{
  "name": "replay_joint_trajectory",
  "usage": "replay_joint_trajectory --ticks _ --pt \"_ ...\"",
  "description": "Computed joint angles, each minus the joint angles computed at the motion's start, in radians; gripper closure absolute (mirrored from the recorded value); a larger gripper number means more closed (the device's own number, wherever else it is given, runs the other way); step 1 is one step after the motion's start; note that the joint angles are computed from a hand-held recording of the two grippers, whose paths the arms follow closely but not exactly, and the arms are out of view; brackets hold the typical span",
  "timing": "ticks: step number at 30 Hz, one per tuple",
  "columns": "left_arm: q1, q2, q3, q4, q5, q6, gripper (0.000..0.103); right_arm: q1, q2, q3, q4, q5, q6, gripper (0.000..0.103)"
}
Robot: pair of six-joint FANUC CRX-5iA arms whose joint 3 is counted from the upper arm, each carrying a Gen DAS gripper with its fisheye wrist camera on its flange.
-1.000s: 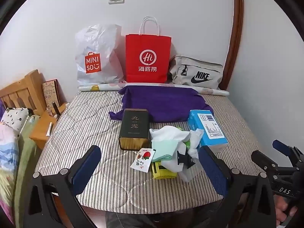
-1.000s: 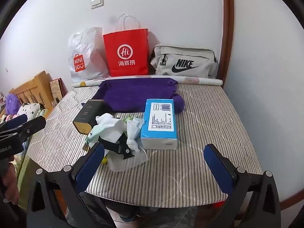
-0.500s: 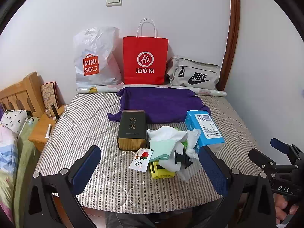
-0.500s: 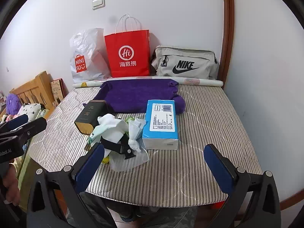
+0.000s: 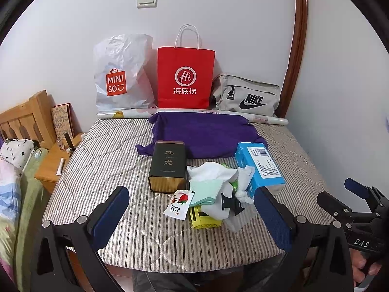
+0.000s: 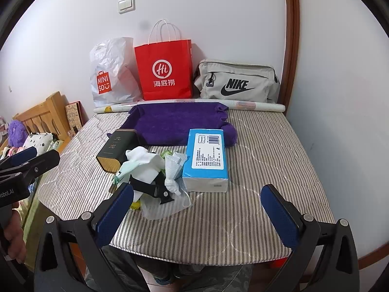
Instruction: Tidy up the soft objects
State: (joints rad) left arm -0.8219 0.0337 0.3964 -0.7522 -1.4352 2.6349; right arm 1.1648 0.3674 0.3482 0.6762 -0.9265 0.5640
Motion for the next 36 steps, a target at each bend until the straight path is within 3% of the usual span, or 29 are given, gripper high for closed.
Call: replay_joint_trajectory --ticks 36 --pt "-0.008 0.007 0.015 -0.007 -0.015 -0.01 0.0 0.006 -0.006 -0.002 -0.001 0.003 0.014 0.0"
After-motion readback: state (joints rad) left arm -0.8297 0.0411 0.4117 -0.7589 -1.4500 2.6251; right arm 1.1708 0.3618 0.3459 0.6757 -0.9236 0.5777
